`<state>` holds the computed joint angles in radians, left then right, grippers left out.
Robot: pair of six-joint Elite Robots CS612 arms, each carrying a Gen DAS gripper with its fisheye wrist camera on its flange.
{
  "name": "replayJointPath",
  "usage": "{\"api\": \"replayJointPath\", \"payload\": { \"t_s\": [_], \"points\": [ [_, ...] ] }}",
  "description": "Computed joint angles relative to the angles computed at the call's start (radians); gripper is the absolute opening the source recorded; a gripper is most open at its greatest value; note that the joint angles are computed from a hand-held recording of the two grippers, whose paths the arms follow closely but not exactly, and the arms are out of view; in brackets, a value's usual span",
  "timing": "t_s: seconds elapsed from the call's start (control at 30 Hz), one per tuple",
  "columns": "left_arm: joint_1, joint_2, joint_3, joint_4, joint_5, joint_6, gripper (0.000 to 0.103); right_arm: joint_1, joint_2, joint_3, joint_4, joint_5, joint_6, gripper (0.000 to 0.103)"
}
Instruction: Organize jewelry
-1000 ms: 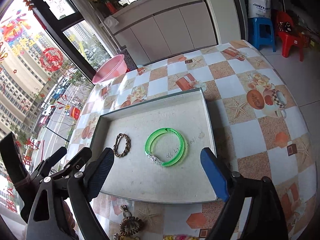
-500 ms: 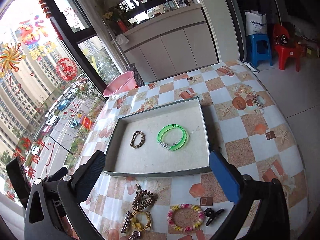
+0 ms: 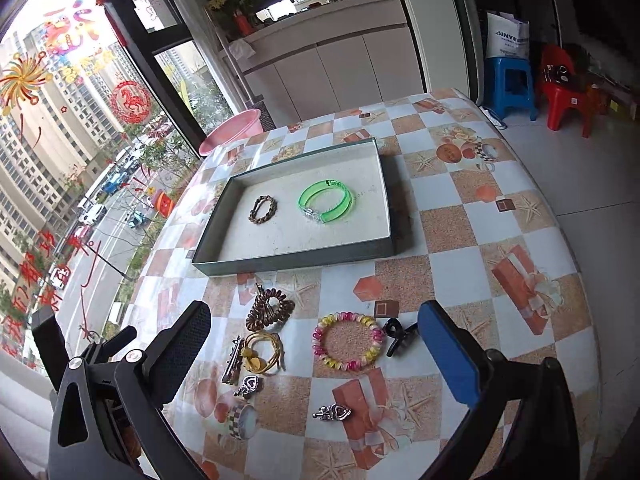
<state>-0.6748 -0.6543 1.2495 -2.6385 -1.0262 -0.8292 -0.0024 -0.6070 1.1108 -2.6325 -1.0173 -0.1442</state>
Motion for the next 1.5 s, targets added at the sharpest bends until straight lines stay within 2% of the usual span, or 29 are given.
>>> {"api": "replayJointPath", "payload": {
  "t_s": [0.33, 0.47, 0.63, 0.97, 1.07, 1.1, 1.17, 1.2, 1.3, 1.37, 1.5],
  "points": [
    [0.008, 0.031, -0.019, 0.05, -0.081, 0.007, 0.103, 0.005, -0.006, 0.059, 0.073, -0.154, -0.058, 0.103],
    [0.015, 0.044, -0.035, 0.054, -0.118, 0.013, 0.103, 0.009, -0.008, 0.078, 0.088, -0.182, -0.078, 0.103],
    [0.018, 0.057, -0.055, 0.069, -0.124, 0.045, 0.103, 0.023, -0.012, 0.101, 0.077, -0.211, -0.11, 0.103],
    [0.026, 0.078, -0.101, 0.116, -0.133, 0.056, 0.103, 0.052, -0.005, 0.112, 0.06, -0.254, -0.143, 0.103],
    [0.023, 0.085, -0.113, 0.125, -0.129, 0.077, 0.103, 0.062, 0.0, 0.11, 0.049, -0.273, -0.15, 0.098],
    [0.022, 0.087, -0.119, 0.135, -0.132, 0.085, 0.099, 0.066, 0.003, 0.108, 0.048, -0.282, -0.153, 0.096],
    [0.021, 0.089, -0.121, 0.131, -0.129, 0.088, 0.098, 0.073, 0.007, 0.105, 0.05, -0.297, -0.154, 0.087],
    [0.02, 0.09, -0.122, 0.129, -0.127, 0.09, 0.097, 0.076, 0.009, 0.108, 0.036, -0.311, -0.156, 0.087],
    [0.019, 0.089, -0.119, 0.108, -0.139, 0.099, 0.087, 0.088, 0.007, 0.124, -0.009, -0.36, -0.18, 0.083],
    [0.018, 0.089, -0.118, 0.096, -0.145, 0.111, 0.077, 0.09, 0.005, 0.133, -0.027, -0.366, -0.188, 0.08],
    [0.013, 0.091, -0.124, 0.092, -0.147, 0.137, 0.065, 0.09, 0.0, 0.144, -0.044, -0.364, -0.184, 0.074]
  ]
}}
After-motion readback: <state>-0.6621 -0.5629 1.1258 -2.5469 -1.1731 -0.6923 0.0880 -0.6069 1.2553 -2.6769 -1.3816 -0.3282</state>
